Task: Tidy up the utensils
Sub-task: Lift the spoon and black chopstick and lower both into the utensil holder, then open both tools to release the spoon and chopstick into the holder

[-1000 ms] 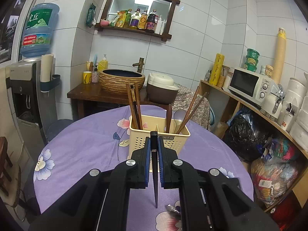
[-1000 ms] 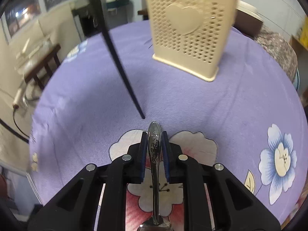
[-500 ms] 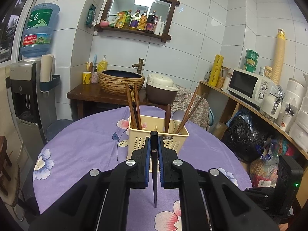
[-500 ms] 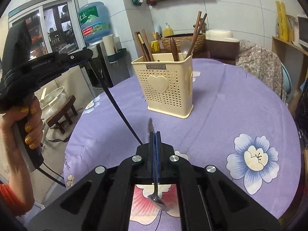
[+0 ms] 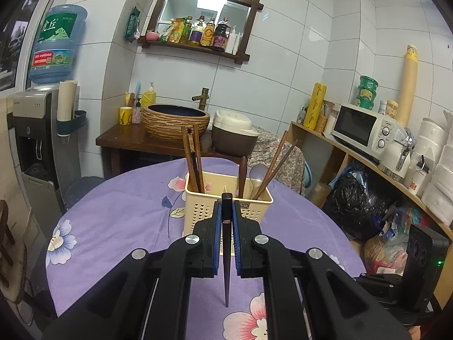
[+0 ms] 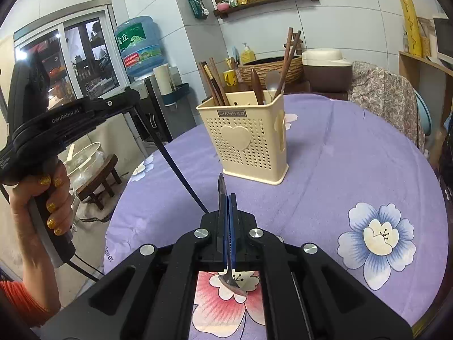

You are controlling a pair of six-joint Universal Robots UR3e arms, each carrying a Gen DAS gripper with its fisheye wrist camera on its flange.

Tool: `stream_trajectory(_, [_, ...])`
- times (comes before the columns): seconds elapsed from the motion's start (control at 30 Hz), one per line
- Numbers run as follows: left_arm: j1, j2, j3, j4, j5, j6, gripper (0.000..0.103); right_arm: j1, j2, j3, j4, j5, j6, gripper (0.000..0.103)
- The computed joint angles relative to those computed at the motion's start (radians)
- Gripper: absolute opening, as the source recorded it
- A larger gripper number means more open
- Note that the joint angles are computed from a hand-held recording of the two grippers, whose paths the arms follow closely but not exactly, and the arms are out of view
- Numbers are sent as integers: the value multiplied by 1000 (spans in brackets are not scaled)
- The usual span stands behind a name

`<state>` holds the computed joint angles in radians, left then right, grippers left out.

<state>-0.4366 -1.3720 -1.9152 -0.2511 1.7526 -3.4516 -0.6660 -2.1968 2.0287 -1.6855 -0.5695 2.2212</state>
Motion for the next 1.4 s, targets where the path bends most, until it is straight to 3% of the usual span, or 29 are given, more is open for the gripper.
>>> stream_trajectory(0.2, [-3,-5,38,-13,-1,18,8,35,61,-61,-32,19,64,2])
stream_trajectory(0.33, [36,7,103,-66,-61,36,8,80,139,-128,-158,36,194,2])
stream_trajectory(0.47, [90,-7,269,-163,-126,64,8,154,264,-231,-485,34,479,2])
stream_trajectory(0.57, [104,-78,464,-231,-107,97,8,234,432,-421,-690,-16,725,2])
stream_trajectory(0.67, [99,-206,693,-294,-42,127,8,335,607,-650,-817,-138,907,2])
stream_trajectory(0.73, [106,-282,808,-328,-25,127,8,402,707,-785,-841,-233,969,2])
stream_trajectory(0.9, [119,-431,923,-319,20,127,8,534,858,-929,-886,-439,980,2])
stream_trajectory(1.0, [134,-440,847,-293,-8,103,8,579,905,-899,-938,-521,979,2])
stream_trajectory(1.2, [159,-398,606,-192,-60,77,8,601,927,-741,-1027,-582,941,2])
stream_trajectory(1.4, [174,-394,493,-151,-97,71,8,601,903,-602,-1100,-594,916,2])
